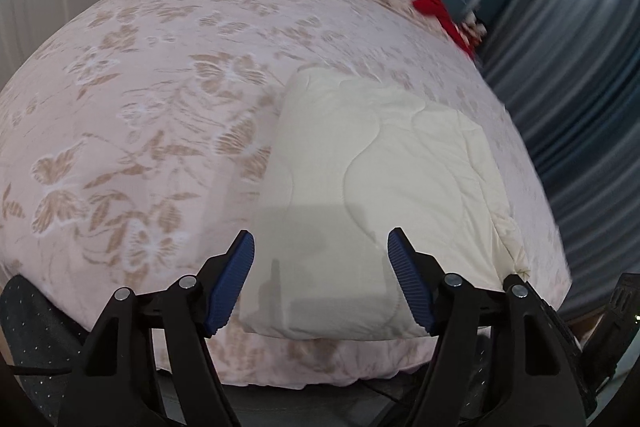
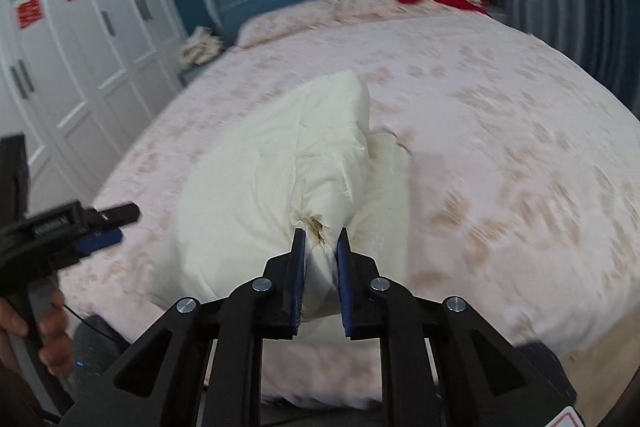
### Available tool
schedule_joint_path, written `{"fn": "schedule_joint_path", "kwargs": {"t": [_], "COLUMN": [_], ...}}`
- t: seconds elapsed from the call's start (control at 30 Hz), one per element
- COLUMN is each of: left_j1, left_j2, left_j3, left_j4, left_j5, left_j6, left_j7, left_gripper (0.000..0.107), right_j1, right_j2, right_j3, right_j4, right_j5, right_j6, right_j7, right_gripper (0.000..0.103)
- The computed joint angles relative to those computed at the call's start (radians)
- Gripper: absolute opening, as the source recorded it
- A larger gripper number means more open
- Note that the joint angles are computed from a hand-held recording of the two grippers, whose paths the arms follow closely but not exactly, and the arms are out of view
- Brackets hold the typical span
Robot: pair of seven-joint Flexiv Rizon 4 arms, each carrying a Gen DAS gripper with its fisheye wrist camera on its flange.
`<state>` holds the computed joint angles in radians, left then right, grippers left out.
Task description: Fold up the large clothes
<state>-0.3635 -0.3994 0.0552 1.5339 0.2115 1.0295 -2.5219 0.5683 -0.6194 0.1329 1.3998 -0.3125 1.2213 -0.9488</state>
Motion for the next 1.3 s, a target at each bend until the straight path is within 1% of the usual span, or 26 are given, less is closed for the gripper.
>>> {"fn": "schedule_joint_path", "kwargs": {"t": [0.07, 0.23, 0.37, 0.57, 0.97, 1.3], "left_j1": [0.0, -0.026, -0.054, -0.072, -0.086, -0.098], "left_j2": [-0.031, -0.106, -0.14, -0.168, -0.215, -0.249], "left_j3": [-0.019, -0.021, -0.001, 0.007, 0.011, 0.021], "left_j4": [-0.035, -0.139, -0.198, -0.246, -0.315, -0.354], "left_j5": [-0.011, -0.015, 0.009, 0.04, 0.069, 0.09], "left_j6": [-0.018, -0.117, -0.202, -0.281, -0.358, -0.385], "left_j7": [0.034, 0.084, 0.089, 0.1, 0.103, 0.099], "left_gripper": [0.064, 0.064, 0.063, 0.065, 0.069, 0.073], "right_j1": [-0.001, 0.025, 0.023, 0.012, 0.017, 0.044], "right_j2": [0.009, 0.001, -0.015, -0.026, -0.062, -0.08], "right_j3": [-0.015, -0.053, -0.04, -0.02, -0.011, -0.04], "right_j4": [0.033, 0.058, 0.048, 0.037, -0.009, -0.007], "right_j5": [0.002, -0.068, -0.07, -0.052, -0.036, -0.073], "right_j6": [-0.021, -0.064, -0.103, -0.147, -0.208, -0.205], "right_j7": [0.025, 0.047, 0.059, 0.043, 0.013, 0.021], "right_gripper": [0.013, 0.013, 0.013, 0.013, 0.015, 0.017]}}
